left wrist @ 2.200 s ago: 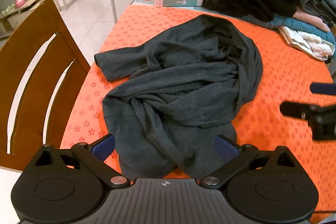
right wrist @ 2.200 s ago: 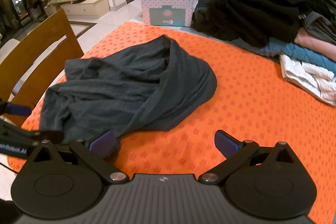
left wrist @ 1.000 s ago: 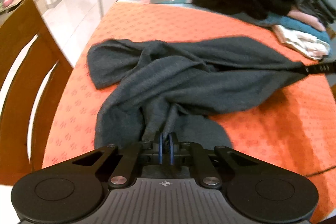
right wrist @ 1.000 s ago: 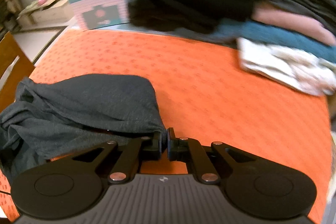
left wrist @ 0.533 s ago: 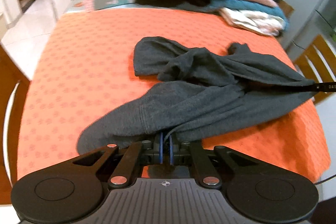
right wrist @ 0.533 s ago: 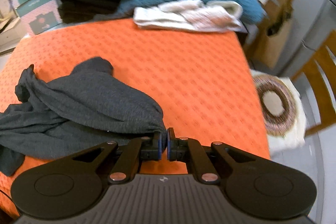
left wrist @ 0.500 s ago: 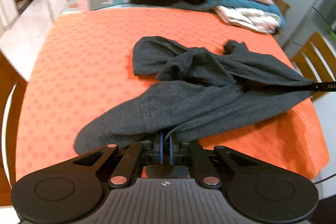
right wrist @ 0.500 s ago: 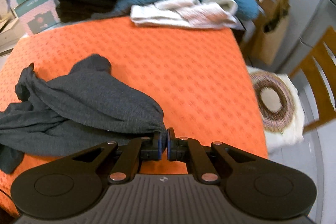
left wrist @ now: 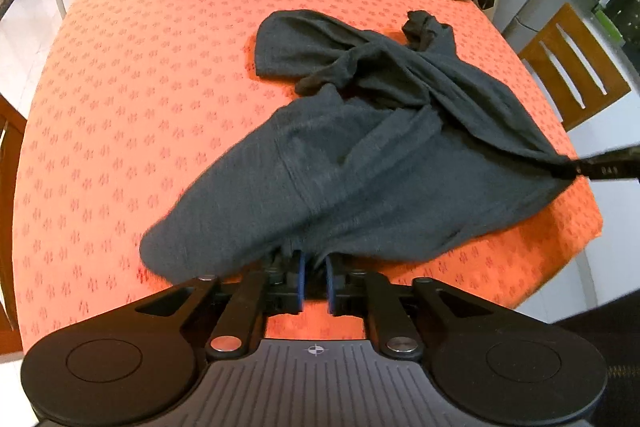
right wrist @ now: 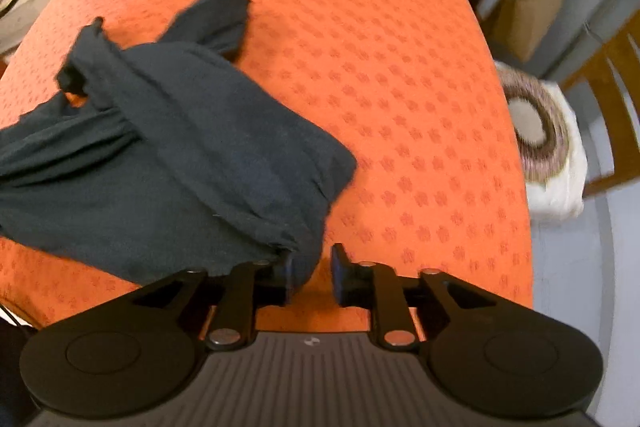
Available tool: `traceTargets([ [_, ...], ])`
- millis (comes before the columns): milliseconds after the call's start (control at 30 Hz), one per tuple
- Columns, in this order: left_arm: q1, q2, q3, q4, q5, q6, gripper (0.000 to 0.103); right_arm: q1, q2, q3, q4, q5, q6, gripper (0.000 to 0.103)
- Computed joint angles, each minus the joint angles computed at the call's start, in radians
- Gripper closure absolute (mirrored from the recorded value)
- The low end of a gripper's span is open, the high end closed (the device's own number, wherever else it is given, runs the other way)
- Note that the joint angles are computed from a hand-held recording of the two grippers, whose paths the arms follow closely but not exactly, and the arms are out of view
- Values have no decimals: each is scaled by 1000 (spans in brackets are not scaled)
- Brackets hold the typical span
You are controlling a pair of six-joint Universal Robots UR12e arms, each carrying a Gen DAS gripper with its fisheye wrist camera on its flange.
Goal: Fold clothes
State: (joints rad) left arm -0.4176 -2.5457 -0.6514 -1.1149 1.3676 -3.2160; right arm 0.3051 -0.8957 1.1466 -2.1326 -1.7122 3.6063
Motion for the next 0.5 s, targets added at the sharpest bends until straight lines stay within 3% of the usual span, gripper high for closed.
traceTargets([
  [33, 0, 7, -11, 3, 3, -3, 62, 2, 7, -14, -7, -2, -27, 59],
  [100, 0, 20, -32, 7, 21, -12, 52, 4, 21, -44, -19, -4, -82, 48],
  [233, 1, 45, -71, 28, 50, -41, 51, 8, 71, -137, -33, 21, -195, 40],
  [500, 8, 96, -163, 73, 128, -163, 45, 14, 218, -365, 17, 73, -369, 40],
])
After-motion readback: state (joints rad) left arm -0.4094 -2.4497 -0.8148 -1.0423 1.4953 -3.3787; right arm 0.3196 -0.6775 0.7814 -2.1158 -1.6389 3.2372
